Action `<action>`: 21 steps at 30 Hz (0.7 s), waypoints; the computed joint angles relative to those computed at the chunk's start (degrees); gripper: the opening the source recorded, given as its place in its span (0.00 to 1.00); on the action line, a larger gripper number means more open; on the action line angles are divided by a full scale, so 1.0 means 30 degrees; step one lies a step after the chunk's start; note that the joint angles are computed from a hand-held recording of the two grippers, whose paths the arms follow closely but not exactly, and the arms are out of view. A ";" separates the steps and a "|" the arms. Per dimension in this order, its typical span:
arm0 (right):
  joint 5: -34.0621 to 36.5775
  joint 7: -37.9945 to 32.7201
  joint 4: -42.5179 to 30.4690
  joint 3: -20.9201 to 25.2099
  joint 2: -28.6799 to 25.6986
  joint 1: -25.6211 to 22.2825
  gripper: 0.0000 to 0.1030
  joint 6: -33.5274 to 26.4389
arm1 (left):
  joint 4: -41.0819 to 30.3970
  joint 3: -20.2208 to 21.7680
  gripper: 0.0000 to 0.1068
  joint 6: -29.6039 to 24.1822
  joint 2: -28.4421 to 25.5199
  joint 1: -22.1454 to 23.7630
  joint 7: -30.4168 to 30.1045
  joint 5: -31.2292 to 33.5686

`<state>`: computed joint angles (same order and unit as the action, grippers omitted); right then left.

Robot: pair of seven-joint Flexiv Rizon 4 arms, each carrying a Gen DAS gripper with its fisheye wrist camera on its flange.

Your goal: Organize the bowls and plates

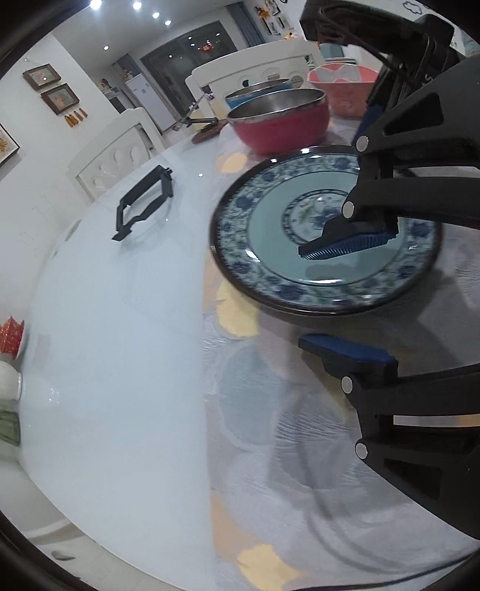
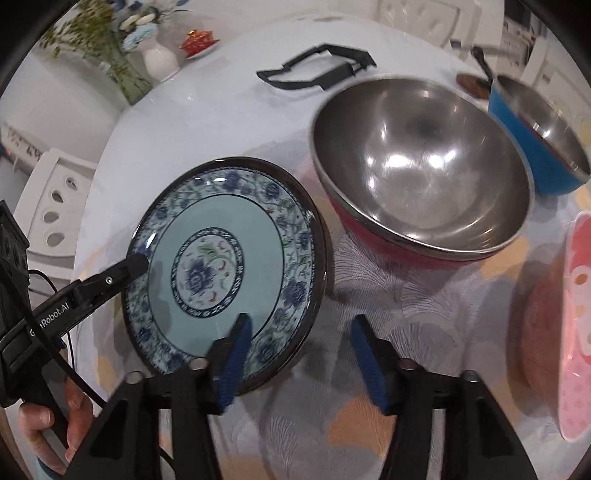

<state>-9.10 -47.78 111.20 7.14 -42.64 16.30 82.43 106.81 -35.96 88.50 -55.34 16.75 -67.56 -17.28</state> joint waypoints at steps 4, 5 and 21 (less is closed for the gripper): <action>-0.0368 -0.0083 0.0049 -0.0706 -0.0180 0.0504 0.47 0.0663 | -0.0408 -0.0178 0.32 0.0076 -0.0400 0.0060 0.0370 0.0210; -0.0480 -0.0100 0.0043 -0.0863 -0.0223 0.0637 0.47 0.0733 | -0.0465 -0.0273 0.31 0.0110 -0.0516 0.0119 0.0448 0.0237; -0.1989 -0.1504 0.0897 -0.1957 0.0182 0.1565 0.36 0.1456 | 0.1053 0.0301 0.23 0.1846 0.0487 -0.0181 0.0385 0.1564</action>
